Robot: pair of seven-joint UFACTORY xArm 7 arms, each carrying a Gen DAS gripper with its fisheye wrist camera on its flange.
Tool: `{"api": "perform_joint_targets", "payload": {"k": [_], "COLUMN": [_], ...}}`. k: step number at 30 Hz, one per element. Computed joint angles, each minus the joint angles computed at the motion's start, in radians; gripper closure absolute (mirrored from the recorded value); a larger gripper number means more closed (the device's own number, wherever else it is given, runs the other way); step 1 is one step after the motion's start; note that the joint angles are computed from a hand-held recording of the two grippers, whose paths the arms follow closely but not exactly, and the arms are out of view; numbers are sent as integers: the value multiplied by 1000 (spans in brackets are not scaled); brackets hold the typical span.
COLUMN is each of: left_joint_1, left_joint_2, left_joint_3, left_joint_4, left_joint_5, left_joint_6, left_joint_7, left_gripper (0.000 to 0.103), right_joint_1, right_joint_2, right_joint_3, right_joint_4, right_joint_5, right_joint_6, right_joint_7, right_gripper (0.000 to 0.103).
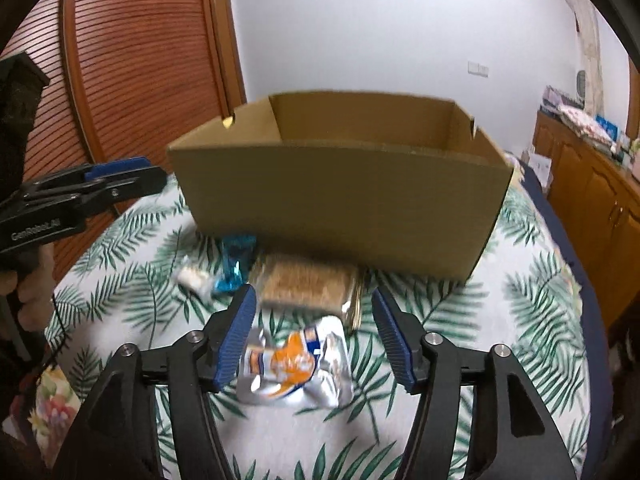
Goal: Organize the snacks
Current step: 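Move both grippers back to the remaining snacks beside the box, then grasp the white-orange pouch with the right gripper while the left grasps the white cookie pack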
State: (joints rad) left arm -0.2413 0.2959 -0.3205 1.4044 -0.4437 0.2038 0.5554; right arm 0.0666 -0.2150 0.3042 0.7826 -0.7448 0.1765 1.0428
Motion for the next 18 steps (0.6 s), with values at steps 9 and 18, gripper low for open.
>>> {"api": "perform_joint_targets", "payload": {"k": [9,18], "left_joint_1": [14,5], "left_joint_2": [-38,-45], "left_joint_3": [5,21], "left_joint_4": [-95,-135], "left_joint_5": [-30,-18], "left_joint_6": [-5,1], "left_joint_7": [9,-2], "left_gripper": [52,52], "right_joint_1": [70,160], "right_joint_2": [51,131], "right_joint_3": [-32,-90], "right_joint_4": [4,52], "right_joint_5": [106,201], "right_joint_6": [43,123], "right_joint_7": [-81,-191], "right_gripper": [22,19]}}
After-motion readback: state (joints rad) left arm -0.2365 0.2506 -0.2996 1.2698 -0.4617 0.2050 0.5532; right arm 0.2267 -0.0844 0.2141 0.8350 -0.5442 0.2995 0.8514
